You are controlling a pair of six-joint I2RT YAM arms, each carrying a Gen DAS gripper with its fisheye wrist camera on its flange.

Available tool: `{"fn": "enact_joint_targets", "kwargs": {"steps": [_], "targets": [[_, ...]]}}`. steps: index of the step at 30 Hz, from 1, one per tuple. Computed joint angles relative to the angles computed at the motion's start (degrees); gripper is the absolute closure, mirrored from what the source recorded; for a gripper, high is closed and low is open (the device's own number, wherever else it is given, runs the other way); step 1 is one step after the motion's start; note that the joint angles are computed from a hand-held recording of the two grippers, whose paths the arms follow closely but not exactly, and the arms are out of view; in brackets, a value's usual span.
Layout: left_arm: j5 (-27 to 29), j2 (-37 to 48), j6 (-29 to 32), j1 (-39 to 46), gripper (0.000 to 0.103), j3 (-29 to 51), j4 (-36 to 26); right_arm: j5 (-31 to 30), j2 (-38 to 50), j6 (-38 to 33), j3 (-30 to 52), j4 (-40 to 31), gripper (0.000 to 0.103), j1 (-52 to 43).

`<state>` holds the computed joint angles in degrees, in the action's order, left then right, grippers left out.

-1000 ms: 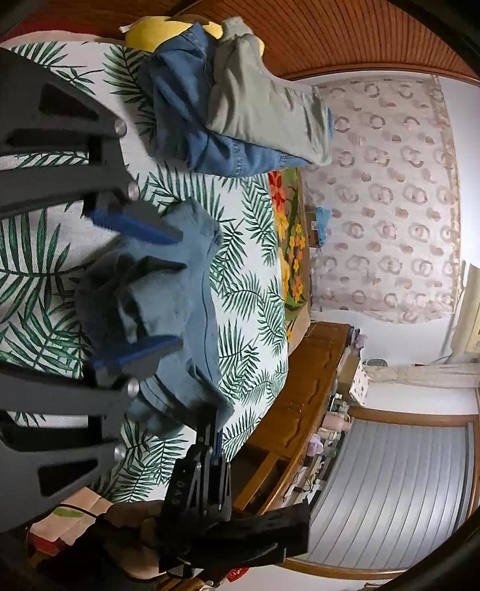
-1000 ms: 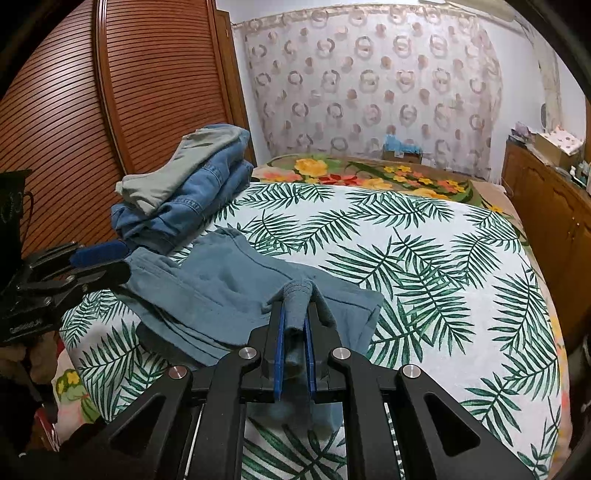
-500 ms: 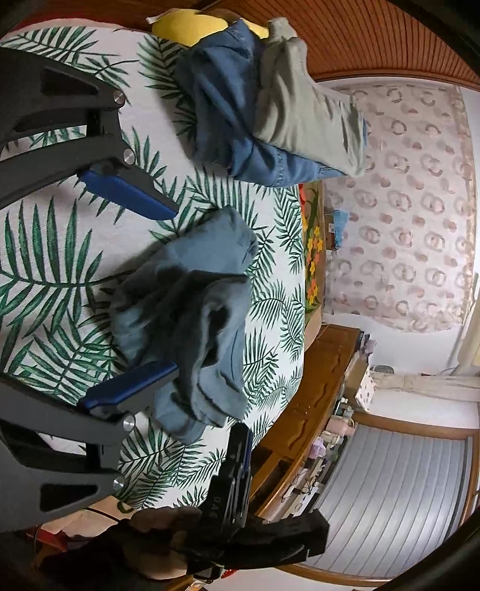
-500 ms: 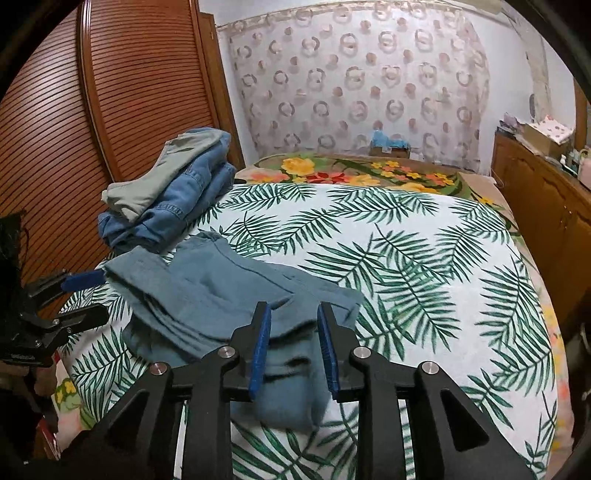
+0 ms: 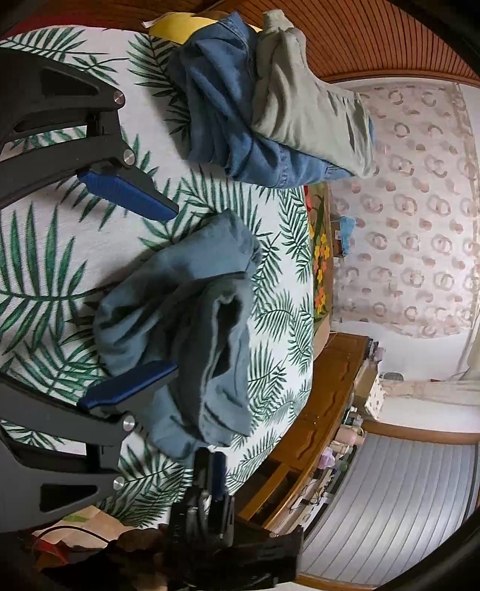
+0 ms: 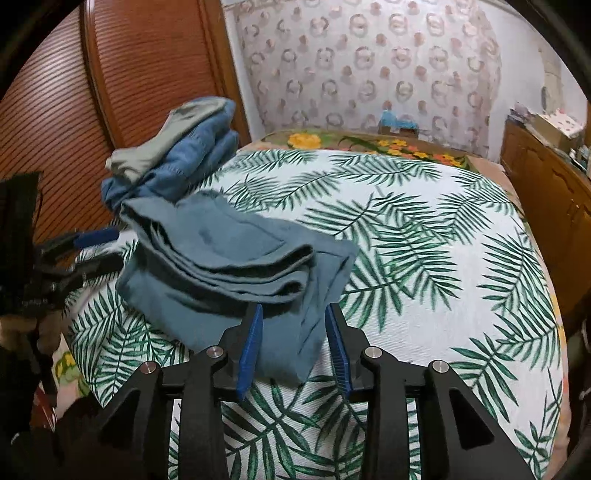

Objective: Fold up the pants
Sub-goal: 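Move both tools to the folded edge of the shorts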

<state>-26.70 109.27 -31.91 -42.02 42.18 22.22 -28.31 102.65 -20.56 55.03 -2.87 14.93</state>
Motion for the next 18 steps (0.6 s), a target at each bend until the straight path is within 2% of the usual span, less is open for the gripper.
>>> {"fn": "enact_joint_targets", "kwargs": {"steps": [5, 11, 18], "targets": [[1.37, 1.56, 1.73, 2.15, 0.024, 2.35, -1.35, 5.12, 3.44, -2.75, 5.66, -4.37, 0.066, 2.96], [0.75, 2.15, 1.20, 3.42, 0.024, 2.71, -0.52, 8.36, 8.57, -1.22, 14.77, -8.48, 0.066, 5.05], [0.45, 0.99, 0.41, 3.30, 0.024, 1.46, 0.21, 12.99, 11.84, 2.03, 20.75, -6.60, 0.066, 6.54]]}}
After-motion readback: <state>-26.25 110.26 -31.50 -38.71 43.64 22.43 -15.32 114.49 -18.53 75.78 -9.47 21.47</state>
